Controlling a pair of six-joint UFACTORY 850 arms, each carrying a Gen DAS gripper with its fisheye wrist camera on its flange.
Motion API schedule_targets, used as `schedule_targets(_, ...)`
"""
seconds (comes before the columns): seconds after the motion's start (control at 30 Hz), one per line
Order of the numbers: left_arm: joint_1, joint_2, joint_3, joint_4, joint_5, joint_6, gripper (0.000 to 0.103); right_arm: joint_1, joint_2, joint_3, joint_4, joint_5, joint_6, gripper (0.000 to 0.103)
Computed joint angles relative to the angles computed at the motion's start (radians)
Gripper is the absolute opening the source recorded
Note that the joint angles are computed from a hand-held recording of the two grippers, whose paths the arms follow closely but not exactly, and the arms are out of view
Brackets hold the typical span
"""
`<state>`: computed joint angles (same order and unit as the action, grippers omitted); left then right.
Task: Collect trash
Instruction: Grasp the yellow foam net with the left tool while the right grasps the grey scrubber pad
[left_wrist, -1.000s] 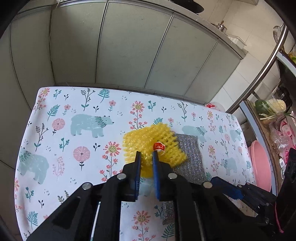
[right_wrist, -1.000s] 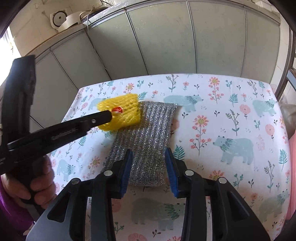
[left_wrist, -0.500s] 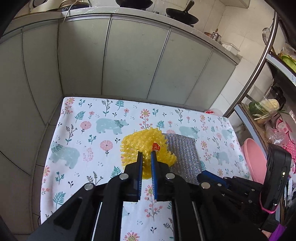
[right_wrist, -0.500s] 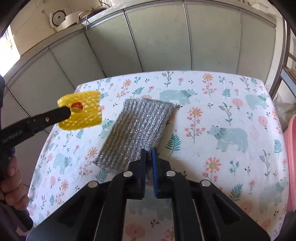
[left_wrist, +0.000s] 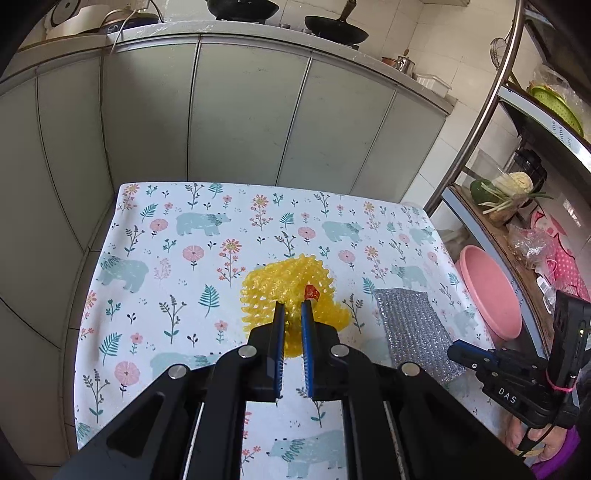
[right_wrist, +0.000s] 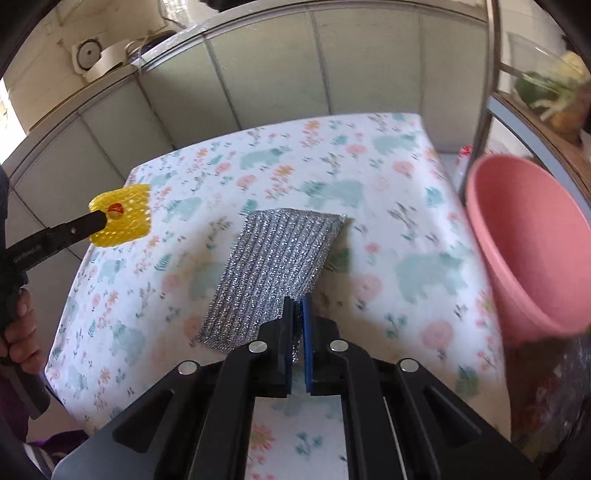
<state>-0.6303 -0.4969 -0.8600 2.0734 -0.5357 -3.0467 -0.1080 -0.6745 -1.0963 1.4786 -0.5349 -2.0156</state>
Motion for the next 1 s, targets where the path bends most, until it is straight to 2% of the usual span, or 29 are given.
schedule_targets(0.3, -0.038, -0.022, -0.018, 0.024, 0.029, -0.006, 0.008, -0.042, 0.013, 0.032, -0.018, 0.016, 0.017, 0.006)
schedule_targets(0.37, -0.045, -0.024, -0.020, 0.032, 0.032, -0.007, 0.008, -0.048, 0.013, 0.032, -0.029, 0.017, 0.037, 0.012)
schedule_targets(0.43, -0.049, -0.026, -0.022, 0.033, 0.035, -0.007, 0.008, -0.053, 0.013, 0.028, -0.045, 0.005, 0.056, 0.026)
schedule_targets(0.53, -0.050, -0.026, -0.023, 0.040, 0.038, -0.014, 0.008, -0.058, 0.014, 0.023, -0.073, -0.023, 0.080, 0.038)
schedule_targets(0.77, -0.057, -0.033, -0.029, 0.055, 0.044, -0.021, 0.008, -0.027, 0.004, 0.012, -0.048, 0.006, 0.049, 0.039)
schedule_targets(0.87, -0.060, -0.034, -0.030, 0.049, 0.043, -0.015, 0.008, -0.011, -0.003, 0.016, 0.020, 0.055, -0.008, 0.039)
schedule_targets(1.0, -0.062, -0.034, -0.029, 0.049, 0.039, -0.019, 0.008, -0.009, -0.002, 0.037, 0.135, 0.061, -0.144, 0.039)
